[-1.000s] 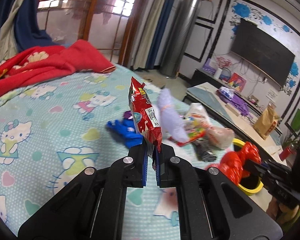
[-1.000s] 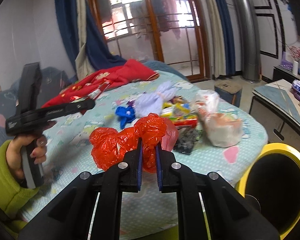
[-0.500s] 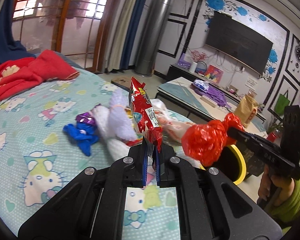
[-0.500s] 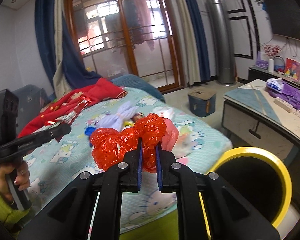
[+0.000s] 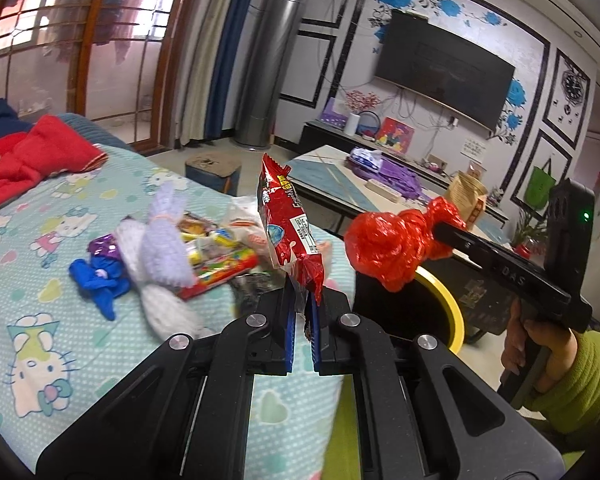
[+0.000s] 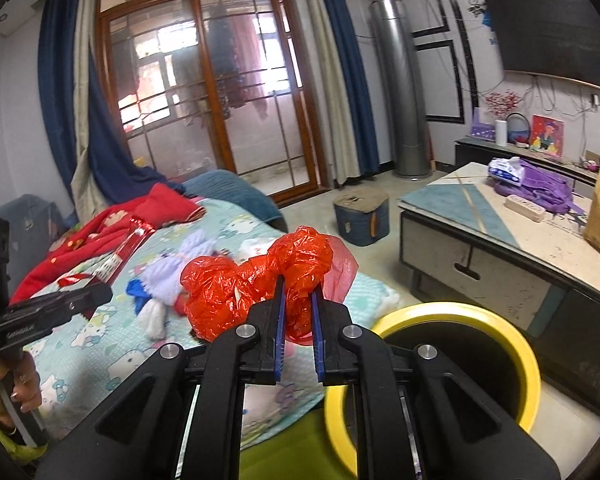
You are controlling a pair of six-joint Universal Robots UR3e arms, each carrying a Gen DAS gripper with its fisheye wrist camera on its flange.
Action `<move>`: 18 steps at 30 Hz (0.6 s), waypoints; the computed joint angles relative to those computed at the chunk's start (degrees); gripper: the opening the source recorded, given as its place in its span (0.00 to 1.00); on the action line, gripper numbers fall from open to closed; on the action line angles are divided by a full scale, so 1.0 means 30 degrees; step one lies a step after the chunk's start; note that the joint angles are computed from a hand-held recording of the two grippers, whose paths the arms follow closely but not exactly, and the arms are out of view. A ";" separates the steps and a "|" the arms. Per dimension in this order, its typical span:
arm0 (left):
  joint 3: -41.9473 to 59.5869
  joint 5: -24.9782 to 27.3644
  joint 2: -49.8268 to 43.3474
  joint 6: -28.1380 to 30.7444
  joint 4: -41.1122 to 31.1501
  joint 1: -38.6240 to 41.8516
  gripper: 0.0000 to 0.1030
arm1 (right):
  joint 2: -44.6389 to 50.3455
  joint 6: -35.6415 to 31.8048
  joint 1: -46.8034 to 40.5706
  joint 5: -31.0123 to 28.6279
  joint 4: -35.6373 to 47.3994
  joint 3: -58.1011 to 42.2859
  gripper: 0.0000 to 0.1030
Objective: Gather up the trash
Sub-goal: 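Carry both items over the yellow bin and open both tools to drop them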
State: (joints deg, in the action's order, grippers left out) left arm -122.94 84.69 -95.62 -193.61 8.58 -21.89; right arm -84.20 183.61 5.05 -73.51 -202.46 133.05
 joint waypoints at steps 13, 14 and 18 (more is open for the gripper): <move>0.3215 0.0090 -0.3070 0.0522 -0.0564 -0.2056 0.02 | -0.1362 0.0072 -0.2921 0.0086 0.0192 0.1237 0.11; 0.3512 0.0110 -0.3277 0.0533 -0.0705 -0.2201 0.02 | -0.1389 0.0063 -0.3134 0.0101 0.0212 0.1318 0.11; 0.4685 -0.0027 -0.4229 0.0700 -0.1196 -0.2528 0.02 | -0.1458 -0.0206 -0.4084 0.0588 0.0476 0.1602 0.11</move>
State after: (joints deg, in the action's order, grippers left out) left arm -108.88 84.61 -108.31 -191.51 4.99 -29.47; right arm -88.58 182.99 -7.20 -71.74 -201.03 137.85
